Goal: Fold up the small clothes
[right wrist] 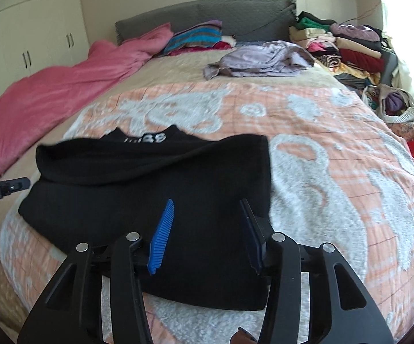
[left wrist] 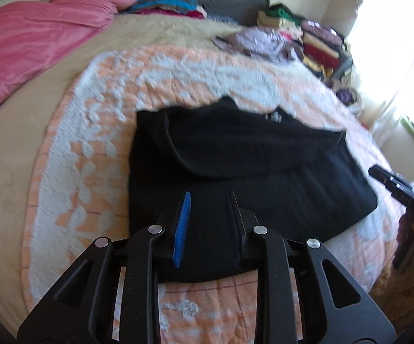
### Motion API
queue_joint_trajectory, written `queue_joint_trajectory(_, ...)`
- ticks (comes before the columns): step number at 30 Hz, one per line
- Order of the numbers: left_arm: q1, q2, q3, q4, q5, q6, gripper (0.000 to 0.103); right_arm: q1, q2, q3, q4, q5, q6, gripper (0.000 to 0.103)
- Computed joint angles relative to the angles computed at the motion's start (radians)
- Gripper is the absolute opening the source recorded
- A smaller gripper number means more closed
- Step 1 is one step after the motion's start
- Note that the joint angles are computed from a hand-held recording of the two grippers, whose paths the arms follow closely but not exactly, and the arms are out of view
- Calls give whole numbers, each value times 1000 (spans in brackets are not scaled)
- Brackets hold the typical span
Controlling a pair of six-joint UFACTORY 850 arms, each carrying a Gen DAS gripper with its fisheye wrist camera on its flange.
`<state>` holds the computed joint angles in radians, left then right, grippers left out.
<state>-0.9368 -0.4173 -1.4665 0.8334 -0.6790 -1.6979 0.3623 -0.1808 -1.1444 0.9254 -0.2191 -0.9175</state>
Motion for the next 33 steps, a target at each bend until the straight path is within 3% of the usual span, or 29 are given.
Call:
queue_joint_trajectory(14,97,-95,-106,-93,20,179,19,31,-67,-56,-243,-15,265,45)
queue_joint_trajectory(23,146,-78,-100,2,43,105,21,17,-126,-136,-616,-9,690,51)
queue_joint_trajectory(27,161,-45,-45,43,61,31,27,6,-176,-203,-752,-31,857,63)
queue_joint_trajectory(30,174,-32,-10,20,79,23,28,3,-220,-257,-856,-57,972,65)
queue_joint_trajectory(33,184,-18,27,14,125,-5,33,-9,-274,-321,-843,-96,986,65)
